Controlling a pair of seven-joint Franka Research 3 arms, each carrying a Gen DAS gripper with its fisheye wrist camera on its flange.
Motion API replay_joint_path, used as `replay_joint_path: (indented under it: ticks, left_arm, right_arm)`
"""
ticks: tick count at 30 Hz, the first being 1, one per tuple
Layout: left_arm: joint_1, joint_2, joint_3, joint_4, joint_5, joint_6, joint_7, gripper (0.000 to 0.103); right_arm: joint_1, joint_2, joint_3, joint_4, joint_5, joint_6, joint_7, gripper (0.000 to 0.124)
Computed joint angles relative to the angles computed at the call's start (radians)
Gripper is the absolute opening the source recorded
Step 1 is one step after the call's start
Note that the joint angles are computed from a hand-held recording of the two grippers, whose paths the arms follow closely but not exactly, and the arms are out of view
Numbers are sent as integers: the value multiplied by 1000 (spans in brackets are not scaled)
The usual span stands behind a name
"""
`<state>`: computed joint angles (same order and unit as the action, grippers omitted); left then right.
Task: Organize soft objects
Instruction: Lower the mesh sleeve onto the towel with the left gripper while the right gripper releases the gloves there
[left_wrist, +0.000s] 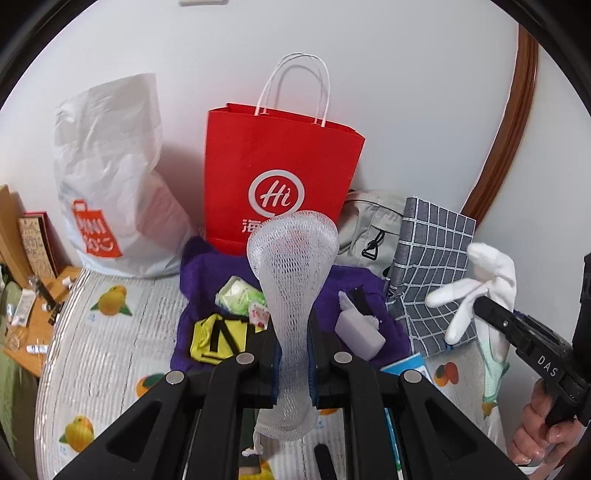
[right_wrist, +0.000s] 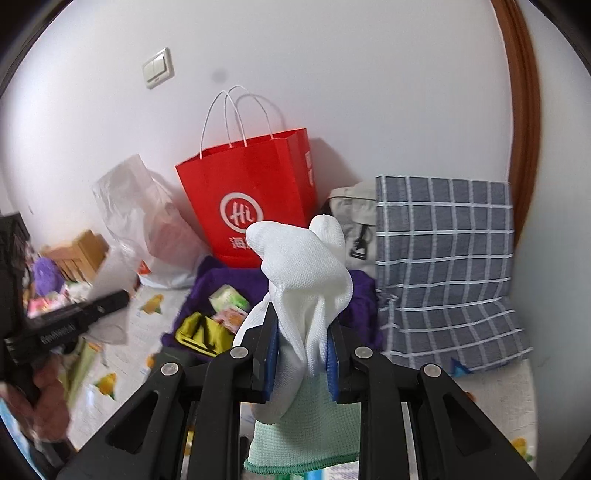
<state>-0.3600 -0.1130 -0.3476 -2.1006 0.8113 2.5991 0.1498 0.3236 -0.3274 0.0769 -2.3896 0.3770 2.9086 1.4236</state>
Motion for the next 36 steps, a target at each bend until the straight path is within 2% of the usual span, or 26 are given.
replay_joint_path:
  ticks: [8, 15, 22, 25, 26, 31, 35, 36]
  left_arm:
    - [-12, 129, 30, 107, 25, -1, 59, 10]
    - [-22, 228, 80, 185, -38, 17, 122, 10]
    - [-16, 298, 111, 224, -140, 39, 217, 10]
    - [-7, 319, 114, 227, -206, 57, 255, 10]
    - [-5, 321, 115, 224, -224, 63, 267, 10]
    - [1, 350, 119, 231, -307, 87, 322, 10]
    - [-3, 368, 120, 246, -344, 67, 350, 10]
    - [-4, 372, 120, 249, -352, 62, 358, 10]
  right_arm:
    - [-15, 114, 10, 93, -37, 27, 7, 21]
    - [-35, 227, 20, 183, -111, 51, 37, 21]
    - [-12, 334, 5, 252, 43, 72, -95, 21]
    - [-18, 383, -7, 292, -51, 19, -15, 21]
    - [-22, 393, -4, 297, -42, 20, -27, 21]
    - [-39, 421, 5, 320, 13, -8, -74, 21]
    - [-64, 447, 40, 359, 185, -72, -215, 21]
    - [-61, 456, 41, 367, 192, -82, -223, 21]
